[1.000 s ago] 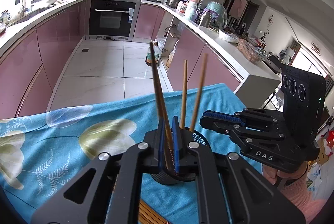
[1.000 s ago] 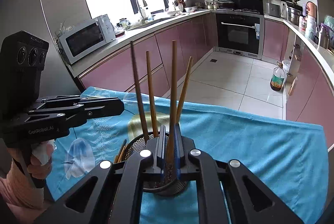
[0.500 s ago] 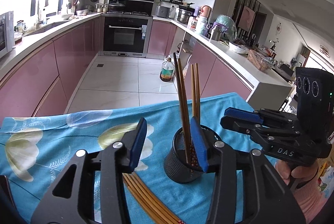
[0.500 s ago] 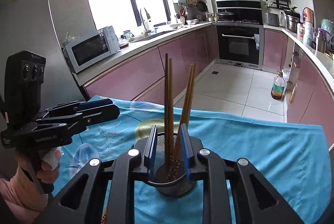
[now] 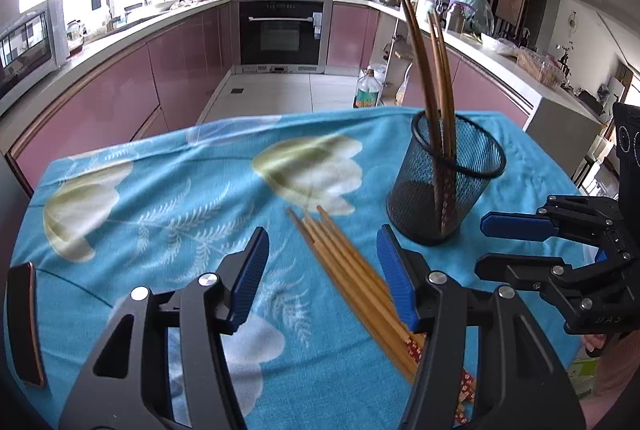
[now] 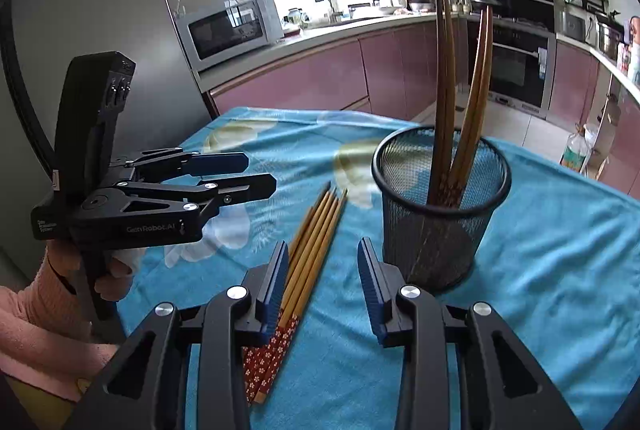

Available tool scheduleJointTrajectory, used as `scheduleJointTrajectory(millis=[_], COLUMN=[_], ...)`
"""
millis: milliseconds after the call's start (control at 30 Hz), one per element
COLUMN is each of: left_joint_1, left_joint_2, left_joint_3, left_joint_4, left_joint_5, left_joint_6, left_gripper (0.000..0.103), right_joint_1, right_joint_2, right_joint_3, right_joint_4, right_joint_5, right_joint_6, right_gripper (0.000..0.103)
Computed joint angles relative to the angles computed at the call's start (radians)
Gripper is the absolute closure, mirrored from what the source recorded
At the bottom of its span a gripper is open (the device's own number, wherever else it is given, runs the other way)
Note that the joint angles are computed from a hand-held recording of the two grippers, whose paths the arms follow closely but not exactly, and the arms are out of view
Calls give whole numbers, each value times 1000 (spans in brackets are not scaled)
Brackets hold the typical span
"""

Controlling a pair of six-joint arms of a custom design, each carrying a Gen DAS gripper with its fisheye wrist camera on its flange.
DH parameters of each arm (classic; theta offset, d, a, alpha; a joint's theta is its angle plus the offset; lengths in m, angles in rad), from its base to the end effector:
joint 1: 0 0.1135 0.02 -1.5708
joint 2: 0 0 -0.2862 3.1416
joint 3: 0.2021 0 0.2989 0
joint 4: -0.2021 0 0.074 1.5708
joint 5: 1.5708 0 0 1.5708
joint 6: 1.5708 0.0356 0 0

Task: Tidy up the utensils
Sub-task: 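Open both tools and return them over the remaining chopsticks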

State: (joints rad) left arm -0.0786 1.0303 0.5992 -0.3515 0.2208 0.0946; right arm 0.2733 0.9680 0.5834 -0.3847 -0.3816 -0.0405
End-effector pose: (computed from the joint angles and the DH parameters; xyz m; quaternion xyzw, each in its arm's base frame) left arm 0.2396 -0.0267 0.2144 0.1215 0.9106 -0.0987 0.3824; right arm 0.2165 0.0745 0.2206 -0.2143 0.8814 0.2179 0.3602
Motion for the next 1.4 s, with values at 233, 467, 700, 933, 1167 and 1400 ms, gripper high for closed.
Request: scheduleJointTrajectory(millis=[233, 467, 700, 933, 1167, 1400], left_joint_1=[-31, -79, -83, -32, -15, -7], left_joint_2=[58, 89, 119, 101, 96, 104], left_joint_3=[-70, -84, -83, -88, -92, -82], left_joint_4=[41, 62, 64, 35, 25, 11], left_joint_5=[-30, -65, -62, 6, 17, 18], left_joint_6=[-15, -36, -38, -2, 20, 43], left_gripper=[47, 47, 50, 51, 52, 56], right_joint_1=[42, 65, 89, 108, 149, 167], right_joint_2=[69, 85, 111, 127, 165, 201], right_joint_3=[-40, -67, -64, -59, -41, -22], right_joint_4=[50, 70, 88, 98, 107, 113], right_joint_5=[35, 52, 71, 85, 145, 197], right_joint_6=[56, 86, 101, 103, 104, 98], right_gripper=[69, 69, 69, 69, 69, 69])
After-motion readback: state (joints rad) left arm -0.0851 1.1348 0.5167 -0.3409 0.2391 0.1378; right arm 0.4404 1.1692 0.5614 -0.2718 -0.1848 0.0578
